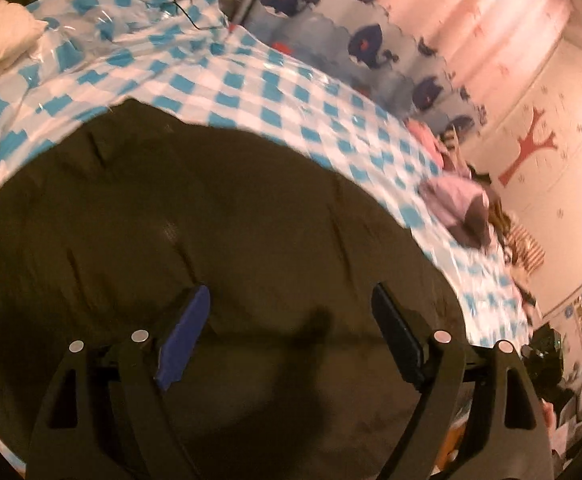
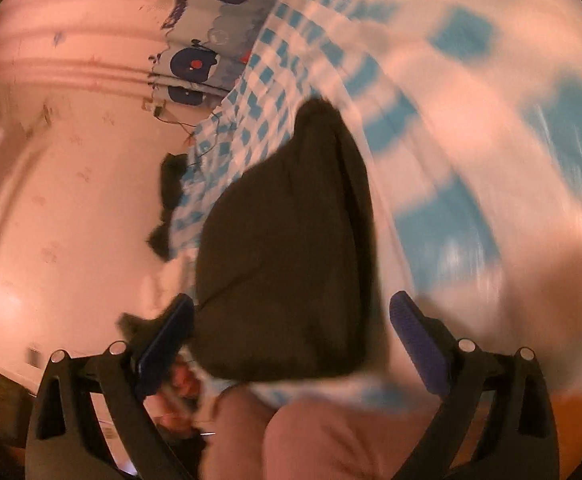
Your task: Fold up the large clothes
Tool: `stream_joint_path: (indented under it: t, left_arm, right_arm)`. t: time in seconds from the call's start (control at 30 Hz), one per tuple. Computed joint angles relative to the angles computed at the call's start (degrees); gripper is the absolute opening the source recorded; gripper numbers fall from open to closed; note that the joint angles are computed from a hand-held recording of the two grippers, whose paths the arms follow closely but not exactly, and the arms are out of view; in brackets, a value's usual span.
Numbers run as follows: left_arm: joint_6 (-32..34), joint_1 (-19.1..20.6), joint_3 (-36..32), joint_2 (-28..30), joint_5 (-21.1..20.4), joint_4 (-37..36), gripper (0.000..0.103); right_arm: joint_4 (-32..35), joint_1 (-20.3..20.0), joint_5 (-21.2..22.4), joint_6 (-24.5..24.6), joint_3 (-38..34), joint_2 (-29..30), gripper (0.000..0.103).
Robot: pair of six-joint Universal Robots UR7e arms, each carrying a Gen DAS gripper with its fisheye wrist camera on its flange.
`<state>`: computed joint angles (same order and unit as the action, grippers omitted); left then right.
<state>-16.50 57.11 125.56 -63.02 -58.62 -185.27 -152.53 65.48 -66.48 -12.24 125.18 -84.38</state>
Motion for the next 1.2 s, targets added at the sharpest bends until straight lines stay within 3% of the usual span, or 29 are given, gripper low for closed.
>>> stream_joint_path:
  t: [0.13, 0.27, 0.43, 0.53, 0.7, 0.77, 0.83, 0.9, 1.0, 1.07, 1.13, 1.2]
  left_arm:
    - [-2.8, -1.7, 2.5, -0.5, 1.5, -0.8, 0.083]
    - [-6.4, -2.2, 6.3, -5.3, 3.3, 0.3, 0.083]
    - [-11.4, -1.1, 12.3, -14.8, 5.0, 1.7, 0.084]
    - [-14.6, 0.7, 16.3, -21.7, 6.0, 1.8, 0.085]
    - [-19.5, 5.4, 19.5, -29.6, 6.2, 2.5, 0.085]
    - [-21.0, 7.7, 20.3, -31.4, 4.9, 1.9, 0.085]
    - [-21.0, 8.1, 21.0, -32.2, 4.3, 0.6, 0.085]
    - [-18.3, 7.7, 21.8, -31.7, 3.2, -3.6, 0.086]
    - [-16.5, 5.9, 20.0, -29.9, 6.0, 0.6, 0.087]
    - [-17.3, 7.0, 18.0, -27.7, 5.3, 3.1, 0.087]
    - [-18.8, 7.5, 17.1, -26.1, 6.1, 3.2, 0.087]
    - [-18.2, 8.1, 16.3, -24.5, 6.1, 2.4, 0.087]
  right_arm:
    - [4.5, -4.5, 8.0, -0.9, 3.5, -0.8, 0.094]
    - [7.5, -7.1, 16.6, -1.4, 4.5, 1.9, 0.094]
    - [1.6, -6.3, 18.8, 2.5, 3.7, 7.4, 0.094]
    - [-5.2, -6.5, 18.8, 6.6, 3.9, 10.2, 0.094]
    - [-11.5, -7.9, 24.3, 8.9, 4.9, 12.6, 0.095]
    - [-12.2, -6.9, 24.4, 6.5, 4.9, 12.3, 0.09]
    - [-13.6, -5.9, 23.9, 5.6, 5.0, 11.9, 0.074]
    - [-14.3, -5.4, 22.8, 7.0, 4.6, 12.0, 0.073]
    - [-15.2, -5.4, 20.6, 8.9, 4.1, 13.0, 0.068]
    - [-16.2, -6.1, 20.1, 10.8, 3.9, 13.9, 0.054]
    - [-16.9, -6.5, 19.7, 11.4, 4.0, 14.5, 0.032]
    - [-18.1, -6.2, 19.4, 10.1, 4.6, 14.0, 0.024]
